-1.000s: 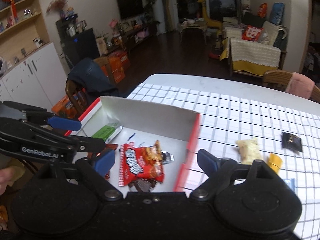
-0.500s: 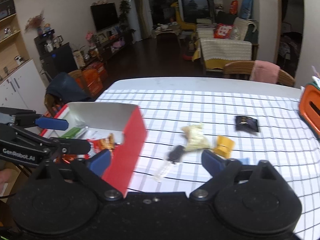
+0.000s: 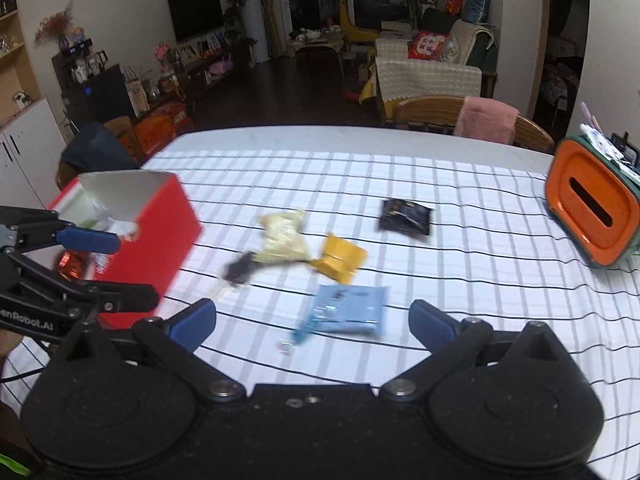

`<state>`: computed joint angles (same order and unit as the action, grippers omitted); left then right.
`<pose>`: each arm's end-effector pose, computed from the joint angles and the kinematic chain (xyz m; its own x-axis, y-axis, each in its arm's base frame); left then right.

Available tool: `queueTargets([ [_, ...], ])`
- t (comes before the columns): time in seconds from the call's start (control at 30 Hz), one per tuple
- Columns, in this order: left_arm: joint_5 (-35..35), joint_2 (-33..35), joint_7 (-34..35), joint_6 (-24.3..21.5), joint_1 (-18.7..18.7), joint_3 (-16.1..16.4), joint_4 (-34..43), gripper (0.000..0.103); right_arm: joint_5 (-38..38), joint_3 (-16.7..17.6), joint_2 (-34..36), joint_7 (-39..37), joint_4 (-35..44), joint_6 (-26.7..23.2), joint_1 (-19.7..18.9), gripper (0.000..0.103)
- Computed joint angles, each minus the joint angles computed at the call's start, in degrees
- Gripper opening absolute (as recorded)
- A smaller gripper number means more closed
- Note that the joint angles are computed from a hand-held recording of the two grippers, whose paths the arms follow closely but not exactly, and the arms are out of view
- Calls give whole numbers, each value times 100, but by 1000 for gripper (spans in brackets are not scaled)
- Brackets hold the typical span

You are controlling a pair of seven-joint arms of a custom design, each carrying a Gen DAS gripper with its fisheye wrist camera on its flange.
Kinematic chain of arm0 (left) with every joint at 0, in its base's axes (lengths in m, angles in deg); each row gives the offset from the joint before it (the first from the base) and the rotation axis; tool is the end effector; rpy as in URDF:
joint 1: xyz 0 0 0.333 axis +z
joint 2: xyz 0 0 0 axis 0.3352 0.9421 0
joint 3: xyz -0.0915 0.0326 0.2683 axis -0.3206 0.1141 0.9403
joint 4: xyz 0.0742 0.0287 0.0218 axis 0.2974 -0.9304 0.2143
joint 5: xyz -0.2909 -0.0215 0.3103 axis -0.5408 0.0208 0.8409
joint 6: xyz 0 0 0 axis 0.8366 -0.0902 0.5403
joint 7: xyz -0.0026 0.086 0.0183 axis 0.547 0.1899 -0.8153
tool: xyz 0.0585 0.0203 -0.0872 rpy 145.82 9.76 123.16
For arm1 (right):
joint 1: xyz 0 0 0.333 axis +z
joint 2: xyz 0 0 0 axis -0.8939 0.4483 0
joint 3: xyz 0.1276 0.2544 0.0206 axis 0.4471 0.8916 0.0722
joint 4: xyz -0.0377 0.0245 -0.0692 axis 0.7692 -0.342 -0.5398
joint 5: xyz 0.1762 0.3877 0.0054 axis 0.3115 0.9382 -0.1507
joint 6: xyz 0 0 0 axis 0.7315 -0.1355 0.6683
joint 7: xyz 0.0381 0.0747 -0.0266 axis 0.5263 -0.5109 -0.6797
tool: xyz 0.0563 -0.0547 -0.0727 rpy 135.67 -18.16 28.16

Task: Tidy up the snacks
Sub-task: 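Withdraw both tools from the box toward the remaining snacks, then grip the mint candy with the left tool while the right tool grips the black sesame packet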

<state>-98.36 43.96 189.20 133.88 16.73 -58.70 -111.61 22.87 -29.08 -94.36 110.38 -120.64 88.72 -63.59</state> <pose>0.6734 -0.2439 0.3700 -0.8327 -0.5484 0.0764 -0.4582 0.6051 -0.6510 0.5389 0.0810 0.3921 -0.2878 -0.9545 -0.0784 -0.6574 0.2564 -0.7085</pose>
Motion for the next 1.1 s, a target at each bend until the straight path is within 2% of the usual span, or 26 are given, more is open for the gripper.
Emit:
queueTargets([
  [0.13,336,114,-419,83,-270,46,29,84,338,-257,-7,-653,-185,268,-123,103],
  [0.37,925,461,-1077,191,-595,45,262,84,1733,-597,362,-2641,-130,710,-247,103],
  [0.53,1537,935,-1877,27,-879,178,779,84,3284,-776,896,-4490,202,833,-157,103],
  [0.63,1863,1261,-2416,-135,-1034,248,1184,83,4556,-680,1306,-5904,554,852,-224,103],
  [0.77,2172,1659,-2846,-412,-1134,273,1725,72,5303,-517,1926,-7036,1234,768,-409,100],
  [0.83,2299,1813,-2976,-551,-1167,278,1934,67,5373,-512,2207,-7461,1597,715,-433,98],
  [1.0,2483,2081,-3014,-830,-1195,252,2226,59,5821,-183,2873,-8781,2508,410,-790,98],
  [1.1,2606,2244,-3069,-991,-1258,283,2426,54,5914,-239,3238,-9137,2960,228,-777,96],
])
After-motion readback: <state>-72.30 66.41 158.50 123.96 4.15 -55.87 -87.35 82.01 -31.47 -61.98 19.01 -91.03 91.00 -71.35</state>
